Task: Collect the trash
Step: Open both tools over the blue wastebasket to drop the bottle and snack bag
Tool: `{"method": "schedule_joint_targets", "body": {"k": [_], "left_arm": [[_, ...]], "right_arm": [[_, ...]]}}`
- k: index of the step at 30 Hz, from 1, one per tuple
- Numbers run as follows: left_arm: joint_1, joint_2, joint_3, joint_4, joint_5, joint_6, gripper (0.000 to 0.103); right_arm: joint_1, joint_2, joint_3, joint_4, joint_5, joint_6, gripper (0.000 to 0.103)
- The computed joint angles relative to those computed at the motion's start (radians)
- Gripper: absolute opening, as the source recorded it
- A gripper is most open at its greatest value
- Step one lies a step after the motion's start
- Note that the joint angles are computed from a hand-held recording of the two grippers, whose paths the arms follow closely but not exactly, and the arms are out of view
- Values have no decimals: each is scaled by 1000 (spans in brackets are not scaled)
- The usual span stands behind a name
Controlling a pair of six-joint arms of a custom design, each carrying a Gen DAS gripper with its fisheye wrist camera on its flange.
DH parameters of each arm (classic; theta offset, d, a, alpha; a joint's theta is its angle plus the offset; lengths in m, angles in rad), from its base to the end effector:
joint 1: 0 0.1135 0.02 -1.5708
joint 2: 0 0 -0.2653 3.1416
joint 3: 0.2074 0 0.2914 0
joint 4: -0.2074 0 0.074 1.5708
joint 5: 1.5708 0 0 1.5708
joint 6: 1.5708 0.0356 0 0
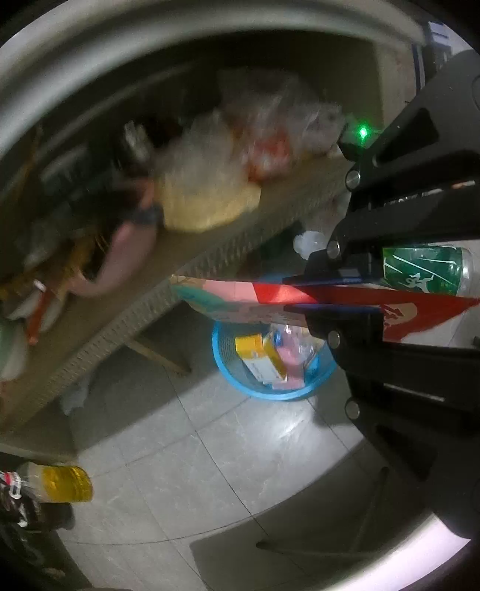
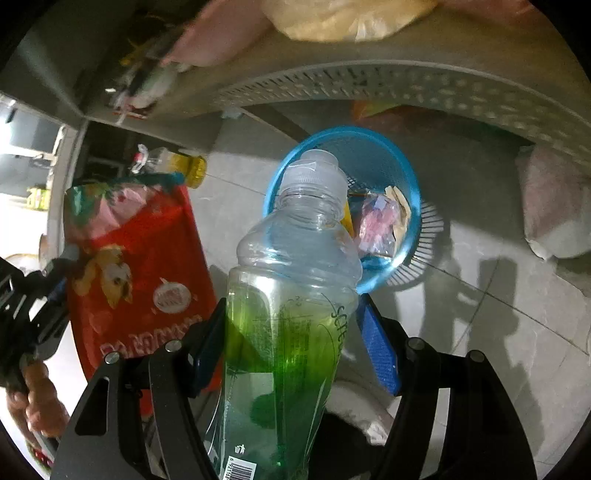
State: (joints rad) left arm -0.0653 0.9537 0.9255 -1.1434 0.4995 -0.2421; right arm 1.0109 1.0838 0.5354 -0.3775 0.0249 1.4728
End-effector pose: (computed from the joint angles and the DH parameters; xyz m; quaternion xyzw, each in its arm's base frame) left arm 0.1926 -0.0297 0.2848 -0.0350 0.9504 -0.2688 0.1528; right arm 0.1263 0.1998 0.1629 0.2209 0.9223 0.2961 0.1135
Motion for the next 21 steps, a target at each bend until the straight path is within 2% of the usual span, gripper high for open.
{"method": "schedule_joint_targets", "body": {"k": [2, 4, 5, 6, 9, 12, 15, 21], "left_arm": [[-14, 64, -24, 75, -18, -17, 9], [-27, 137, -31, 123, -36, -22, 31], [-28, 152, -31, 131, -43, -30, 47], [-24, 157, -42, 146, -49, -43, 48], [29, 111, -66, 121, -15, -14, 51], [84, 43, -60, 66, 13, 45, 54], [146, -27, -31, -11, 23, 106, 57], [304, -162, 71, -239, 60, 281, 63]], "right_arm": [[-78, 112, 16, 82, -47, -71, 68], [-154, 257, 49, 168, -96, -140, 68], [-186, 337, 72, 197, -117, -163, 70], [-211, 407, 85, 229, -130, -173, 74], [-237, 498, 92, 256, -120, -153, 74], [-209, 481, 60, 282, -79, -116, 74], [-166, 426, 29, 249, -17, -99, 74], [5, 210, -39, 83, 125, 20, 74]]}}
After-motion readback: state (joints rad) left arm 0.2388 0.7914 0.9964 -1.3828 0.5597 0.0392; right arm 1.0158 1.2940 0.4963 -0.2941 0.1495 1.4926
